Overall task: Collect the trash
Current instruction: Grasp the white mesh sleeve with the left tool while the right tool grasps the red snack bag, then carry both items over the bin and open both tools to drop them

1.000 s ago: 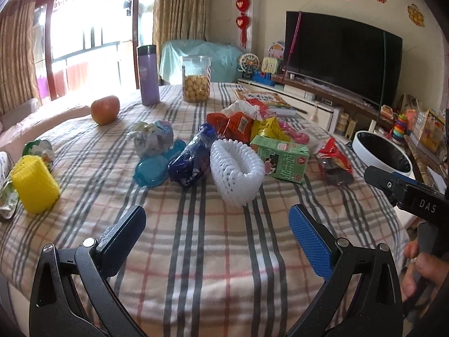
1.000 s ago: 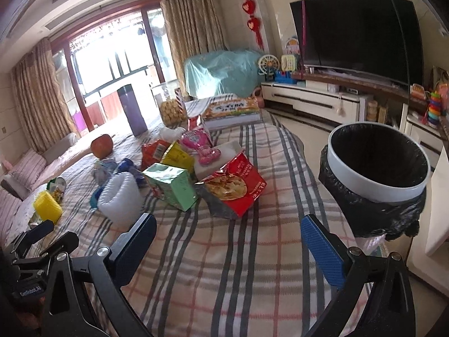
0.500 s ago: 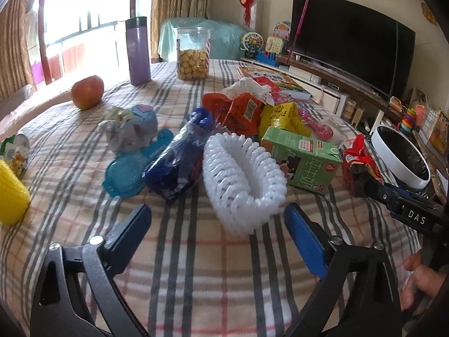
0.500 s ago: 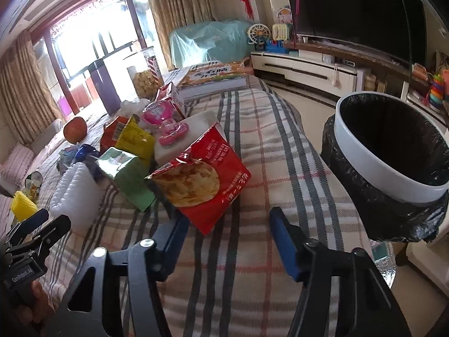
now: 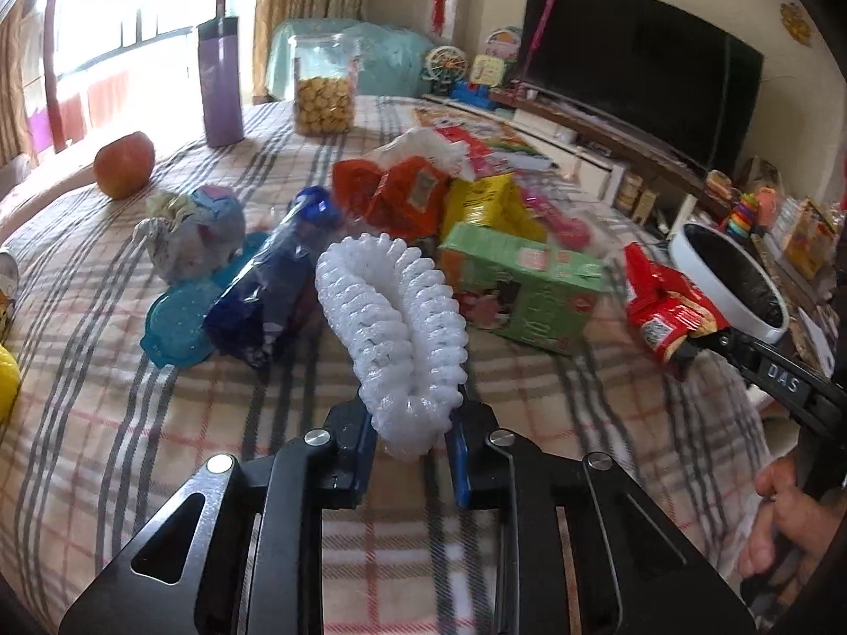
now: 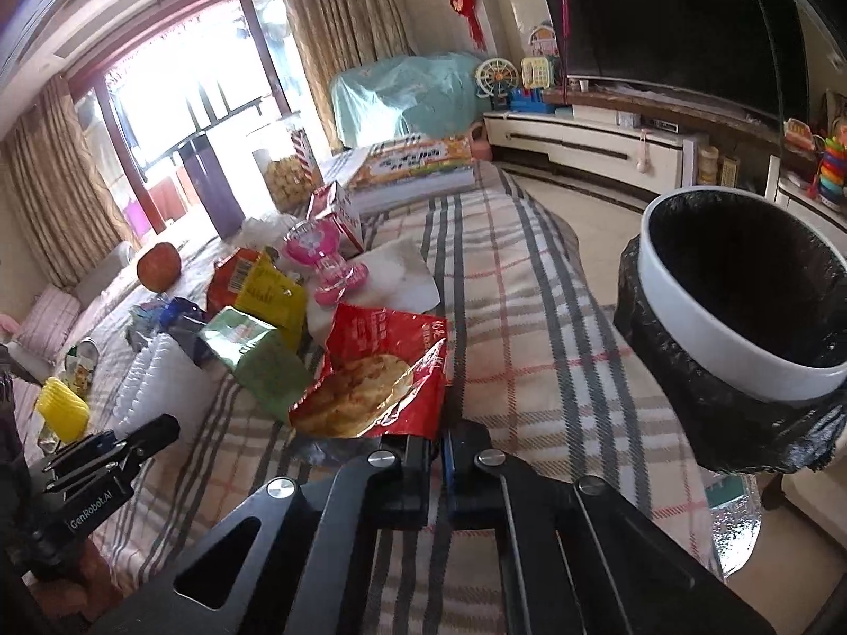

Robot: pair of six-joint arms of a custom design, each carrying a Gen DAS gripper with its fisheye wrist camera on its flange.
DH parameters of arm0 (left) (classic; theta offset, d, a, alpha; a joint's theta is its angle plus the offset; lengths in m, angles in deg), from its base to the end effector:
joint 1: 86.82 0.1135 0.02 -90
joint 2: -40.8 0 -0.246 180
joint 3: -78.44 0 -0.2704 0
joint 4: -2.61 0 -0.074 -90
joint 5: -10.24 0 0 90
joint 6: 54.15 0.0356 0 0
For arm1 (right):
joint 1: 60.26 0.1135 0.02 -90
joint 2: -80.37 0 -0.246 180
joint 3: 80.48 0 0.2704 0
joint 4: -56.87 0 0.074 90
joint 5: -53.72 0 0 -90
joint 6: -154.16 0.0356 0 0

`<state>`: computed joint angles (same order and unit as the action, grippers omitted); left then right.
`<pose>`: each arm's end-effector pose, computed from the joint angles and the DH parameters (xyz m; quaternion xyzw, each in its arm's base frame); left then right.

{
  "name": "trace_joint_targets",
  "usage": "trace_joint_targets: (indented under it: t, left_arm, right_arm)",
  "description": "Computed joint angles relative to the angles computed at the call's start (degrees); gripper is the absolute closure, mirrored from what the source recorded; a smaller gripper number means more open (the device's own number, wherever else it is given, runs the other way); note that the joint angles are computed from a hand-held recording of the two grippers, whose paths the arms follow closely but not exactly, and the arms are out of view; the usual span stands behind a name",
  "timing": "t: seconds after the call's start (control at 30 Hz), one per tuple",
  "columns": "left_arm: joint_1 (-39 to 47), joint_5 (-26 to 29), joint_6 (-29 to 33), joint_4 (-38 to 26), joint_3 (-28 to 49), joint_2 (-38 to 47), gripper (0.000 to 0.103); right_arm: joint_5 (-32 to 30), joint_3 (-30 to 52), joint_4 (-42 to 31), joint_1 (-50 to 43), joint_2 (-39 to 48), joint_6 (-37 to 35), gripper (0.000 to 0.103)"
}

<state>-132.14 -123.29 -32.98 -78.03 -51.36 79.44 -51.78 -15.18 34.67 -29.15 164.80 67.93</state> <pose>0.1077 -0.0741 0.2281 -0.2520 0.8804 0.0567 0.3977 0.2801 0.1802 0.1982 -0.2674 0.8641 0.2396 0.3527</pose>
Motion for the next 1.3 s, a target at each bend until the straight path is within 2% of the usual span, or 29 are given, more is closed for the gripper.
trace_joint_targets:
  t: [0.17,0.3,0.5,0.73,1.3]
  left_arm:
    - [-8.0,-3.4,-5.2,-2.0,3.2,4.5,0.083]
    - [-10.8,-4.2,-5.9,-1.2,5.5,7.7,0.083]
    - [-11.6,-4.0,-2.6,2.3,7.9,11.2,0.083]
    - [-10.2,-1.7,3.8,9.4,10.0,15.5,0.083]
    - [-5.8,3.6,18.3,22.1,17.4,27.5,0.083]
  right_arm:
    - [-1.2,-1.7,-1.0,-1.7,-3.6,0.2,0.1]
    - [-2.0,-2.7,-1.7,-3.1,-5.5,0.2,0.1]
    - [-3.7,-4.1,-2.7,-6.2,-8.2,-0.3,0.1]
    - [-5.5,-4.5,-3.6,-10.4,-9.6,-1.2,0.1]
    - [-8.7,-1.6,-5.8,-20.2,-7.9,-3.3,0.1]
